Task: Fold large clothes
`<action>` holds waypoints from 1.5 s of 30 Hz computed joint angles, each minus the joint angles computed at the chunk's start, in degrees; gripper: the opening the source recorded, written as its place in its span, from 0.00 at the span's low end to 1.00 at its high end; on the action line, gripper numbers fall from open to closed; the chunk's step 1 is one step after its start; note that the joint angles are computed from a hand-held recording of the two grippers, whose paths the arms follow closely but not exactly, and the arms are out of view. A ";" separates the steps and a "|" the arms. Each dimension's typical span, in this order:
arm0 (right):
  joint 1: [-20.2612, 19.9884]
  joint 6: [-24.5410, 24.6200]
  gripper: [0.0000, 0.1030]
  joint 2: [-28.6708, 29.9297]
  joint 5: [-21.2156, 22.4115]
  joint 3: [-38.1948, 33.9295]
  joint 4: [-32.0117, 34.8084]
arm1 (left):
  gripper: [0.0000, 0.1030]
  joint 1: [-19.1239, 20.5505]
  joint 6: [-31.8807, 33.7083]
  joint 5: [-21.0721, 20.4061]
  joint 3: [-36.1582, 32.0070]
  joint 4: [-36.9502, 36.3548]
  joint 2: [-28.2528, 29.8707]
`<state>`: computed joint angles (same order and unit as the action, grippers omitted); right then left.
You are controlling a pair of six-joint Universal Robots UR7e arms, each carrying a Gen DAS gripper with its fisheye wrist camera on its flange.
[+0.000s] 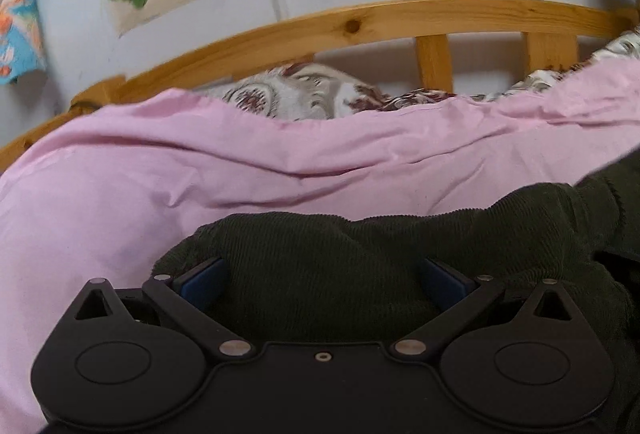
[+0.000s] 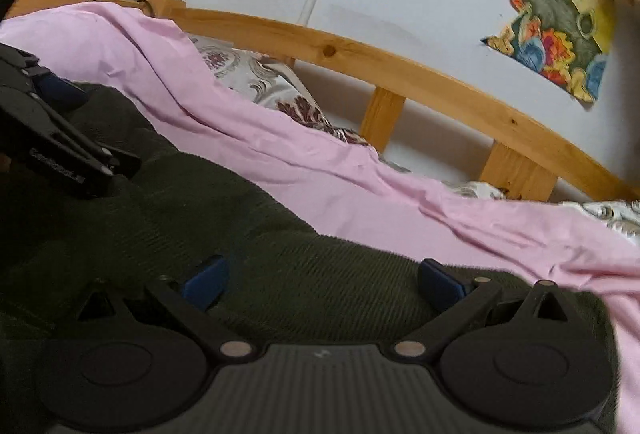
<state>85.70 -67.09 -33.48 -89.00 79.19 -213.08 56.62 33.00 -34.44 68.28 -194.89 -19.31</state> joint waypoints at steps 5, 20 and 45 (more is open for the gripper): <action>-1.10 3.00 1.00 -1.98 0.51 3.15 -12.93 | 0.99 -2.03 -13.56 5.79 0.64 11.76 -2.43; -1.30 4.06 1.00 -1.66 -8.87 3.82 -16.76 | 0.99 -1.73 -27.05 4.26 3.76 23.97 -6.10; 0.34 -4.17 1.00 -14.76 -2.69 30.86 -18.41 | 0.99 -7.63 -19.84 8.81 33.25 16.68 -23.87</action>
